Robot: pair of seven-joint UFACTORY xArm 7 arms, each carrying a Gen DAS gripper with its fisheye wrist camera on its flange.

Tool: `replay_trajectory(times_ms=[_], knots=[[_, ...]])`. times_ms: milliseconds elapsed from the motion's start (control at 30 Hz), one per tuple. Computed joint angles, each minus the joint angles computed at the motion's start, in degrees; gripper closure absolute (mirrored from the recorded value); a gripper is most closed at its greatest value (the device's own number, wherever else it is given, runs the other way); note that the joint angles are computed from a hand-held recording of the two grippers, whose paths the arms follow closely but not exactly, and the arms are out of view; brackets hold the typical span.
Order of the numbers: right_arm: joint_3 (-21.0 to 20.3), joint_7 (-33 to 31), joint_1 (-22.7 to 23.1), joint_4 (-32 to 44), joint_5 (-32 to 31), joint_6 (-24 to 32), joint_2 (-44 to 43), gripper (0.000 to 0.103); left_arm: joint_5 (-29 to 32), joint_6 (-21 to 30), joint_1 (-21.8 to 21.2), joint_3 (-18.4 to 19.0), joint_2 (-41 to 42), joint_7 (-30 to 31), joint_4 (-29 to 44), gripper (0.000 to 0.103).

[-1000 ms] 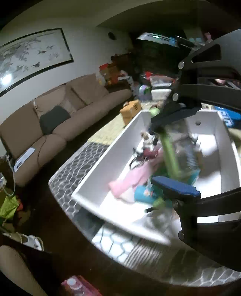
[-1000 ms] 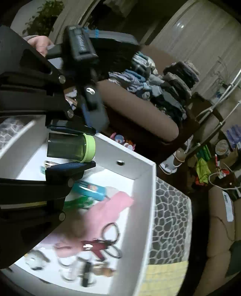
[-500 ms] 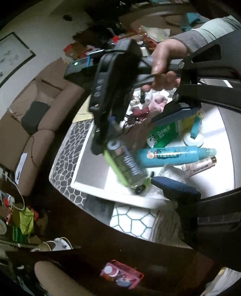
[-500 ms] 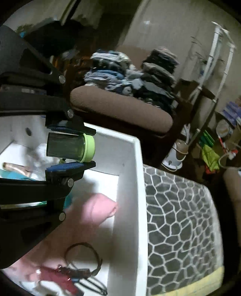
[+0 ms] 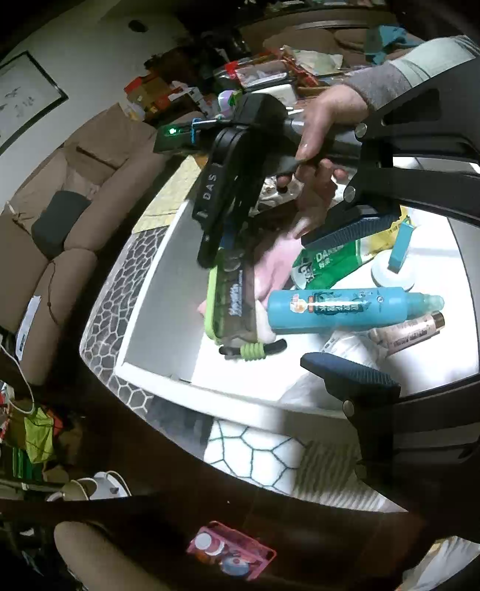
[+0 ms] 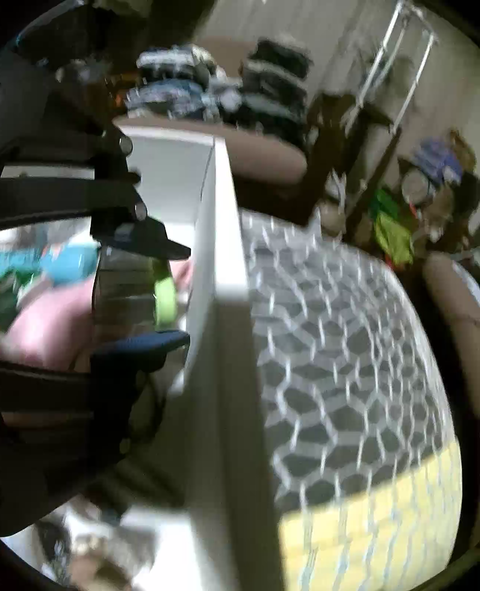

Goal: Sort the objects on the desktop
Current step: 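Lower the pill box into the white box and open the right gripper, then move the right tool back toward the UFO noodle bowl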

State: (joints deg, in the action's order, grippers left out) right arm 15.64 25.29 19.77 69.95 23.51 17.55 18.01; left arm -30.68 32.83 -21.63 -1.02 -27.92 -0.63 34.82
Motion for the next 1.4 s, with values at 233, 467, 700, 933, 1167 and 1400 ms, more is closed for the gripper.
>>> replay_trajectory(times_ms=[233,467,700,933,1167,1400], knots=[[-1.24,-2.01,0.09,-4.11,-1.53,2.63,-7.2,0.052,3.0,-0.08,0.98,-2.01,-0.24,-4.43,-0.09,0.033],[-3.41,2.24,4.06,-6.8,-15.99,11.09,-15.36,0.051,11.18,1.55,1.79,-6.76,-1.63,-13.08,-0.18,0.018],[-2.51,1.16,5.83,-11.19,-18.17,16.07,-22.78,0.016,17.1,5.45,1.29,-9.76,-6.38,-22.3,-0.66,0.0],[-1.34,3.74,6.11,-16.12,-19.85,20.67,-31.82,0.0,21.76,7.6,0.49,-13.03,-12.26,-30.37,-1.53,0.0],[-1.11,4.59,6.41,-20.95,-19.83,25.29,-41.94,0.0,25.32,12.96,-1.5,-16.41,-15.89,-36.21,-0.41,0.0],[-0.63,4.3,7.07,-25.79,-18.47,29.93,-53.2,0.0,28.86,18.55,-3.11,-20.66,-18.09,-40.77,3.02,0.0]])
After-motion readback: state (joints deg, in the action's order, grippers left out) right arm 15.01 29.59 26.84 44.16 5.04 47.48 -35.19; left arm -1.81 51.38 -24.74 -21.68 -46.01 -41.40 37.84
